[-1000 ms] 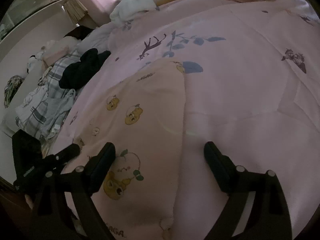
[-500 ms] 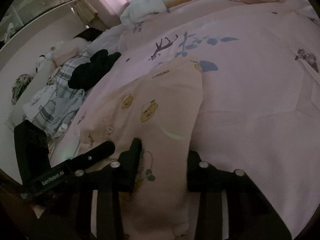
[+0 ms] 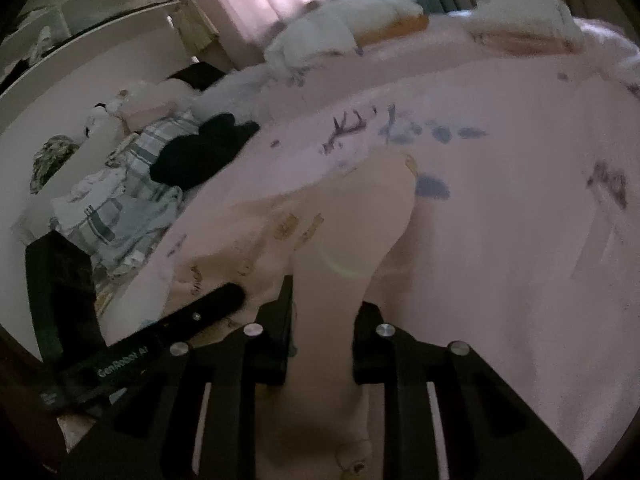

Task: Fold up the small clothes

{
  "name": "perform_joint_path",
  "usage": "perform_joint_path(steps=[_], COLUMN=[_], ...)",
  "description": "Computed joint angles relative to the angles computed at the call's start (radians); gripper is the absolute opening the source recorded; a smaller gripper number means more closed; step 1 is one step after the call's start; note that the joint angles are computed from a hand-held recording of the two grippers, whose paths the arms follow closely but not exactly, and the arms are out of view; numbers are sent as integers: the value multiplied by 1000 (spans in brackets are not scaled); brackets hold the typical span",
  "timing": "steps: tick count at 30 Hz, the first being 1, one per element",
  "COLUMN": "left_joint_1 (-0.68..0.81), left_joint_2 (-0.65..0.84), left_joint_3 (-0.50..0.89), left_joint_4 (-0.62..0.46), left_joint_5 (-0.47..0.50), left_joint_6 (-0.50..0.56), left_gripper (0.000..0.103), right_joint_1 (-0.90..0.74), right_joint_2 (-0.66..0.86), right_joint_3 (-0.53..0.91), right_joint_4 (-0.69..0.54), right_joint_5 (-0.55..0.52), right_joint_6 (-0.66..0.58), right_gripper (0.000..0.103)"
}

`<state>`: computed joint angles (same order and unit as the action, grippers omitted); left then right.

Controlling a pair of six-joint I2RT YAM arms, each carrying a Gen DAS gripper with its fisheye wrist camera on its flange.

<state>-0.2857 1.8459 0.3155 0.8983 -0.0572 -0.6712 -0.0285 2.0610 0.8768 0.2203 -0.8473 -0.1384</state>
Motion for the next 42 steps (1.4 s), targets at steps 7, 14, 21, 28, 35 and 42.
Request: perform_joint_path(steps=[7,14,21,28,35,42], left_joint_1=[-162,-249,-215,-204,-264,-326], left_joint_2=[-380,-325,32,330,181,26], left_joint_3=[155,366,401,402,385,328], left_joint_4=[-412,-536,-399,-192,-412,-499], left_joint_5=[-200,-254,-133,-81,-241,-233], left_joint_6=[93,107,25,22,24,39], left_gripper=[26,26,26,34,65,100], right_joint_1=[-137,-251,-245,-258,-238,-272], right_joint_2=[-156,-174,76,294,132,-8], right_joint_3=[104,260,338,333,225,190], right_joint_4=[-166,-327,-414,-314,-263,-390], right_joint_5=[-162,-208,-70,11,206,268], right_joint_6=[-23,-109,-280,-344,-280,-241], right_gripper=[22,22,22,30,51,91])
